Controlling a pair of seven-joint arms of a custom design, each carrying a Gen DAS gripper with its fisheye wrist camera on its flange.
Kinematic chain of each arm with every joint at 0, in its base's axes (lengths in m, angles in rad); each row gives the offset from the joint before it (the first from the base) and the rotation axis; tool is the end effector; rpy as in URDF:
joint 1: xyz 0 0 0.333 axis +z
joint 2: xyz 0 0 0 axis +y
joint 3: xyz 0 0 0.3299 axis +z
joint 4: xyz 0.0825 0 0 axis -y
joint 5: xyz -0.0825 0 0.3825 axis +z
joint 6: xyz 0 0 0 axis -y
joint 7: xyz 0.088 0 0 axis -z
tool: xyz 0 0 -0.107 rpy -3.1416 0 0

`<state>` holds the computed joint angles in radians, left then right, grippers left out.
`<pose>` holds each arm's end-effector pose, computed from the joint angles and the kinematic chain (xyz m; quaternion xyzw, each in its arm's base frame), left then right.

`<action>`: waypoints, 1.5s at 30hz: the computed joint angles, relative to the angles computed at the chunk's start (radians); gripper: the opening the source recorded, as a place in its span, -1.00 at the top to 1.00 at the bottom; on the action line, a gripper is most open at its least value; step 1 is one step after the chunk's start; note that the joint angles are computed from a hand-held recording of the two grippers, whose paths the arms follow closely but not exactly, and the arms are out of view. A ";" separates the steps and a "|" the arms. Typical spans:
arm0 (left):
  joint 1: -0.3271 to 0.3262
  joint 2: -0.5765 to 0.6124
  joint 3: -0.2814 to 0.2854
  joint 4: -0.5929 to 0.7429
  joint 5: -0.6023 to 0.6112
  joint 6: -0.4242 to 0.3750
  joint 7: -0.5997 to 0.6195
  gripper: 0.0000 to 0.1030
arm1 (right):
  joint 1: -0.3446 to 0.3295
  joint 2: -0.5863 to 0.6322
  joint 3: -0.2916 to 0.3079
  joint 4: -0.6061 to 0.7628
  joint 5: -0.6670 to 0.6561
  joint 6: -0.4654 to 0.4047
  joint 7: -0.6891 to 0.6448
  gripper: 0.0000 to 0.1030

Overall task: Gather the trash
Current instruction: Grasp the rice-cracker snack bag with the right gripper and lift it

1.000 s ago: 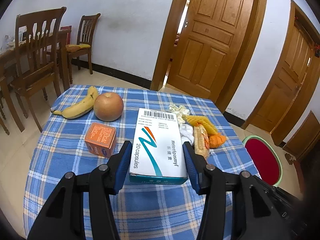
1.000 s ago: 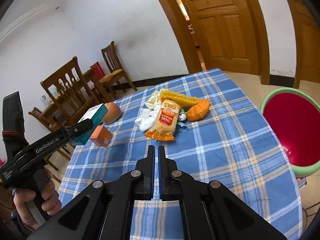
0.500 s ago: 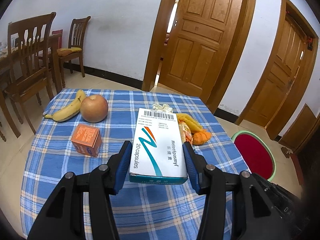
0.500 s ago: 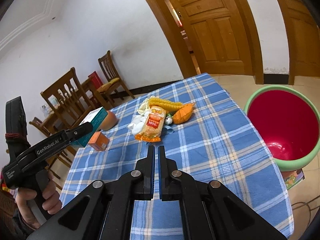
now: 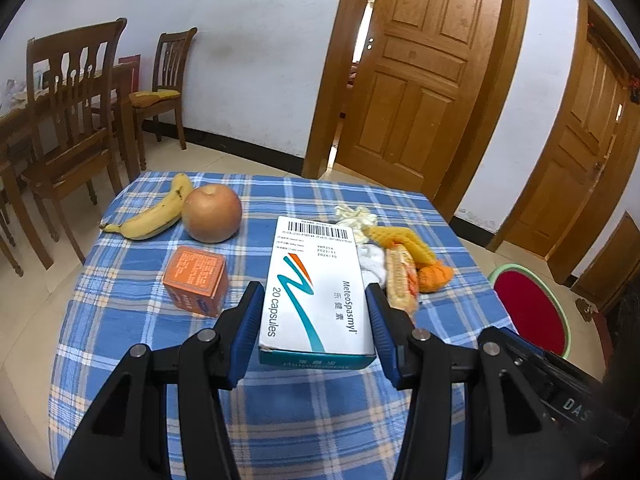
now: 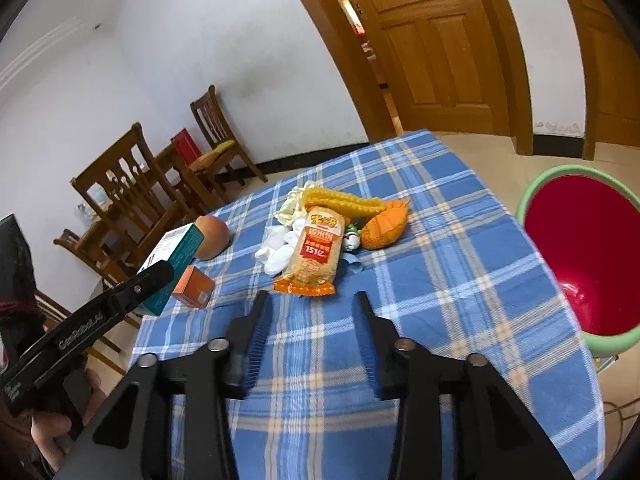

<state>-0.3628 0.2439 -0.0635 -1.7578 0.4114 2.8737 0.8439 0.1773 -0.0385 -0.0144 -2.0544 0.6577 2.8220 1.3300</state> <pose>0.6100 -0.2969 0.5433 -0.6252 0.6491 -0.3796 0.2090 0.5814 0.0645 0.5556 -0.5929 0.6819 -0.1272 0.4090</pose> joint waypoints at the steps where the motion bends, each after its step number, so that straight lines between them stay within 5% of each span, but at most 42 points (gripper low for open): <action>1: 0.002 0.003 -0.001 0.001 -0.005 -0.001 0.002 -0.01 | -0.001 0.019 0.001 0.018 -0.017 -0.009 0.019 0.01; 20: 0.006 0.067 0.021 0.046 -0.082 -0.014 0.057 -0.01 | -0.099 0.269 0.097 0.273 -0.195 -0.139 0.240 -0.08; 23: 0.002 0.068 0.024 0.047 -0.084 -0.018 0.058 -0.01 | -0.112 0.277 0.110 0.279 -0.184 -0.156 0.220 0.20; 33: -0.002 0.062 0.022 0.041 -0.085 -0.012 0.064 -0.01 | -0.114 0.179 0.123 0.169 -0.063 -0.111 0.092 0.30; 45: -0.014 0.049 -0.004 0.043 -0.106 0.004 0.095 -0.01 | -0.028 -0.018 0.033 -0.023 0.089 -0.045 -0.061 0.30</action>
<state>-0.3766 0.2927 -0.0679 -1.7149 0.3056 2.8778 0.9391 0.1496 -0.0569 0.0183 -2.0771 0.7466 2.7773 1.2687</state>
